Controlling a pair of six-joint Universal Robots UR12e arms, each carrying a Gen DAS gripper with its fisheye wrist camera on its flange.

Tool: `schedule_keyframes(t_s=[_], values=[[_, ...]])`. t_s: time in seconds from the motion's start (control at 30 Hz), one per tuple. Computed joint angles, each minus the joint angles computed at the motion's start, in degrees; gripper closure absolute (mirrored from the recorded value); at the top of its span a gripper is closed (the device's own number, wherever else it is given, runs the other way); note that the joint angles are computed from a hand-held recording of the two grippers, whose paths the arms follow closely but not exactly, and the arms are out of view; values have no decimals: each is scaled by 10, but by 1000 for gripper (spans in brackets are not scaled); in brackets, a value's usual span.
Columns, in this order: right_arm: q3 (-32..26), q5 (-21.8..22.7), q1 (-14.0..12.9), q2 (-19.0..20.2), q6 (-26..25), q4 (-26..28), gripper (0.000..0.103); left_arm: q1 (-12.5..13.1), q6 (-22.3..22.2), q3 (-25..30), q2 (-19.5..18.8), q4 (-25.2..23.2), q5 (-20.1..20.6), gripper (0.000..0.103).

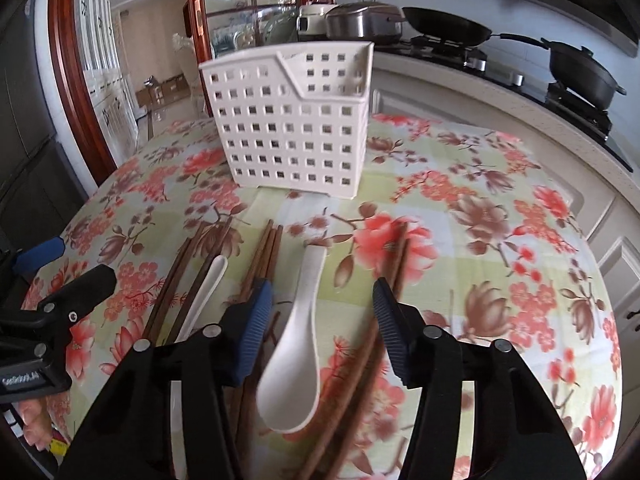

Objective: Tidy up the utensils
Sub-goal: 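Grasp a white spoon with the left gripper while the right gripper grasps another white spoon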

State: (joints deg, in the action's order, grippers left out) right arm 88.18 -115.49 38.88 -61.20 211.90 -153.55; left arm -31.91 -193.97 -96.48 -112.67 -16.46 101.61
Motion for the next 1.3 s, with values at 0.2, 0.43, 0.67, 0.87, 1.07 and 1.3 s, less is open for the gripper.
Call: schedule_keyframes(t_s=[0.2,0.43,0.67,0.87,1.07,1.3], values=[[-22,23,-8,15,5,46,64,-2,4,5,-11,-6,3,8],[-41,19,-9,26,2,79,77,2,-1,3,-10,-9,1,12],[-14,23,-13,14,15,34,87,-2,17,13,-14,-27,-37,23],[31,31,-14,-13,22,-41,87,-11,42,35,-27,-59,-62,53],[54,19,-11,-28,14,-74,87,-26,68,68,-47,-103,-41,75],[69,24,-13,-33,13,-92,87,-28,68,84,-60,-130,-32,86]])
